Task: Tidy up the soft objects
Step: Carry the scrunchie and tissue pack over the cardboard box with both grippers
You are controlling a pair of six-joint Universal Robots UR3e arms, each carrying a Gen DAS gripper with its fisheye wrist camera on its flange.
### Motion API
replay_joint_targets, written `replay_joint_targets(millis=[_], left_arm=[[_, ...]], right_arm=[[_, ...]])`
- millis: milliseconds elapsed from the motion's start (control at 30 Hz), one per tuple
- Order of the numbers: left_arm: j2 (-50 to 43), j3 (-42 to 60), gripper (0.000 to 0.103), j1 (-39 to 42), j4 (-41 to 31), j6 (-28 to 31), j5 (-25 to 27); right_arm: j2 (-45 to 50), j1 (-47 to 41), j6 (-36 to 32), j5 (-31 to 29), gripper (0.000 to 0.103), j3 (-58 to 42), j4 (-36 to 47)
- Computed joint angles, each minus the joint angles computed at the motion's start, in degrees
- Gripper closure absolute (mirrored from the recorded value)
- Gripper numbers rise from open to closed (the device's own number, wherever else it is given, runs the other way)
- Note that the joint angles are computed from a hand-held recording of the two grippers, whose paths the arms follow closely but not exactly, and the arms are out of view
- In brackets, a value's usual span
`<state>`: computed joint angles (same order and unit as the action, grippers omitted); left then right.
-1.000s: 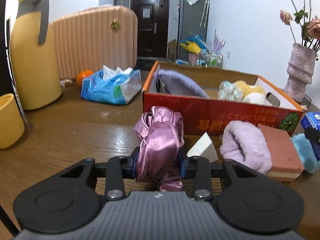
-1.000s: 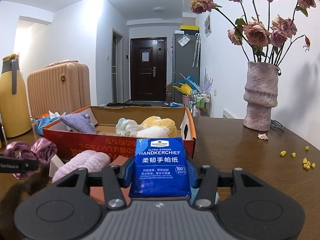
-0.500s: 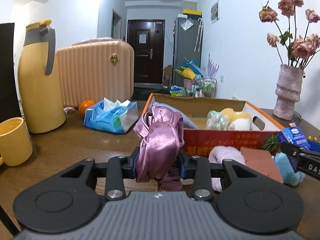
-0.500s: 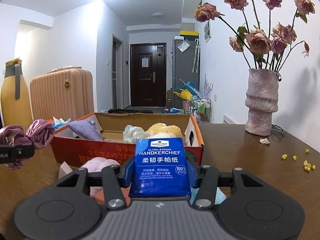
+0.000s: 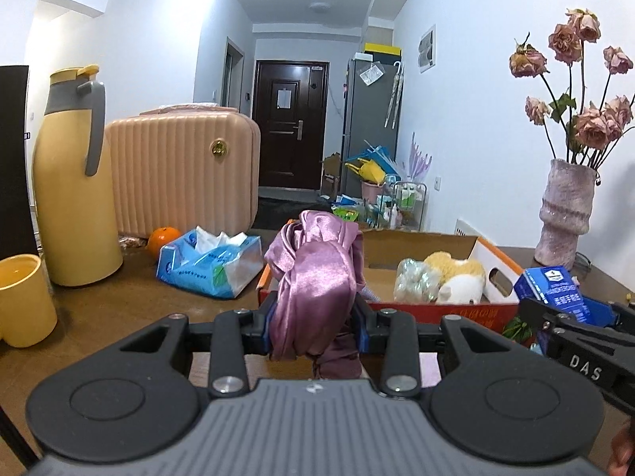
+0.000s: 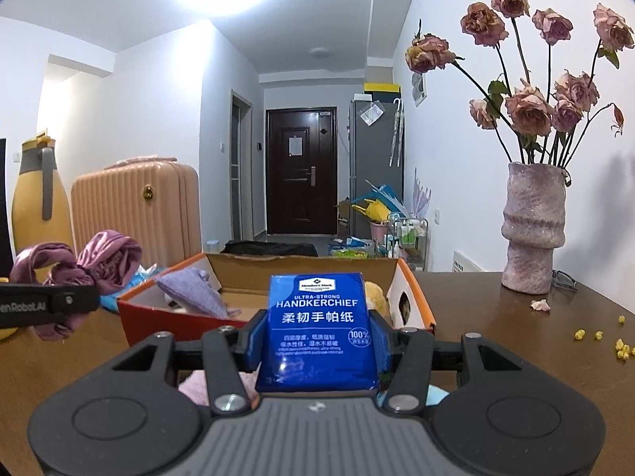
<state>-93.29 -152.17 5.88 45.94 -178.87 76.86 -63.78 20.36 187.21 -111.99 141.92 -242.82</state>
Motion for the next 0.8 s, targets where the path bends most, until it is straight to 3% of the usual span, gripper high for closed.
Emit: replay_joint_targets(millis=[367,800], left_arm=[[-5.59,9.40,0.066,-6.23,-1.32,-3.27,5.88],[-10.63,17.78,0.066,-8.05,-3.82,-5.34,8.01]], right_arm=[[0.49,-1.05,-0.21,0.93,0.052,-4.74,2.22],[1.22,-3.84,0.12,2.98,0.052,-9.86,5.20]])
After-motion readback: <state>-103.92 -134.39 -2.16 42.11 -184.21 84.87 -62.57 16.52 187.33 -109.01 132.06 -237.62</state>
